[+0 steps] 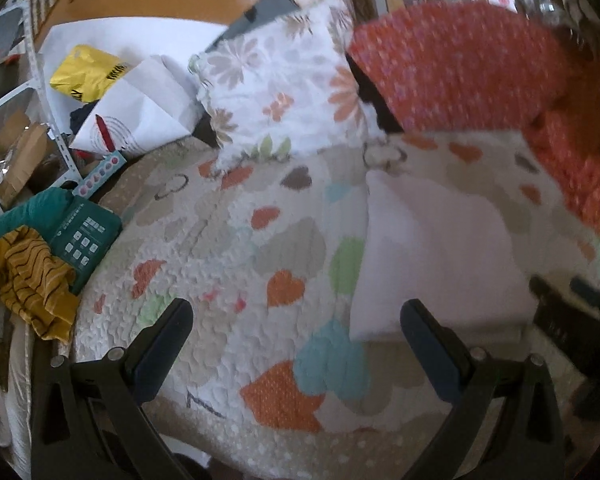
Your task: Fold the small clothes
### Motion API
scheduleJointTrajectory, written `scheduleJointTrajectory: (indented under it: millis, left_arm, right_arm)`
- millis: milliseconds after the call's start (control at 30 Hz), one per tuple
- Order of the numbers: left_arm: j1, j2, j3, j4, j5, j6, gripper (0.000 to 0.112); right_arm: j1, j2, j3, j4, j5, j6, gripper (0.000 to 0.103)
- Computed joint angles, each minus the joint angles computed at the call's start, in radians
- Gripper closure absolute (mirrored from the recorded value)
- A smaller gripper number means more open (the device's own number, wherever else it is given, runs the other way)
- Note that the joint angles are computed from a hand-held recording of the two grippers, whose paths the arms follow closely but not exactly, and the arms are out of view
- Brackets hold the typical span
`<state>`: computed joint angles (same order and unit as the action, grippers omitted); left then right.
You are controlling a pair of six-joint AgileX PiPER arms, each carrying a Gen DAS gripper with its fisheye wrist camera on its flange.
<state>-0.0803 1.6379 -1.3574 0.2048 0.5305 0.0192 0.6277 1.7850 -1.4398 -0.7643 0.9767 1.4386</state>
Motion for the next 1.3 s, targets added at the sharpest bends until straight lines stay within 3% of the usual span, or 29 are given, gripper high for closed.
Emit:
scheduleJointTrajectory:
  millis: [100, 333, 633, 1300]
  left_arm:
    - [-0.005, 0.013, 0.011, 0.033, 0.004, -0.015, 0.009]
    - [0.023, 0.039, -0.007, -0.048, 0.032, 0.063, 0.009]
    - [0.073, 0.072, -0.052, -0.245, 0.095, 0.223, 0.009]
    - [0.083, 0.082, -0.048, -0.321, 0.112, 0.282, 0.009]
  right_arm:
    - [0.010, 0.012, -0.015, -0.010, 0.016, -0.003, 0.029]
    - [0.014, 0.050, -0.048, 0.006, 0.023, -0.029, 0.029]
    - [0.031, 0.099, -0.105, 0.004, 0.046, -0.063, 0.028]
    - [0.035, 0.118, -0.119, 0.007, 0.039, -0.077, 0.026]
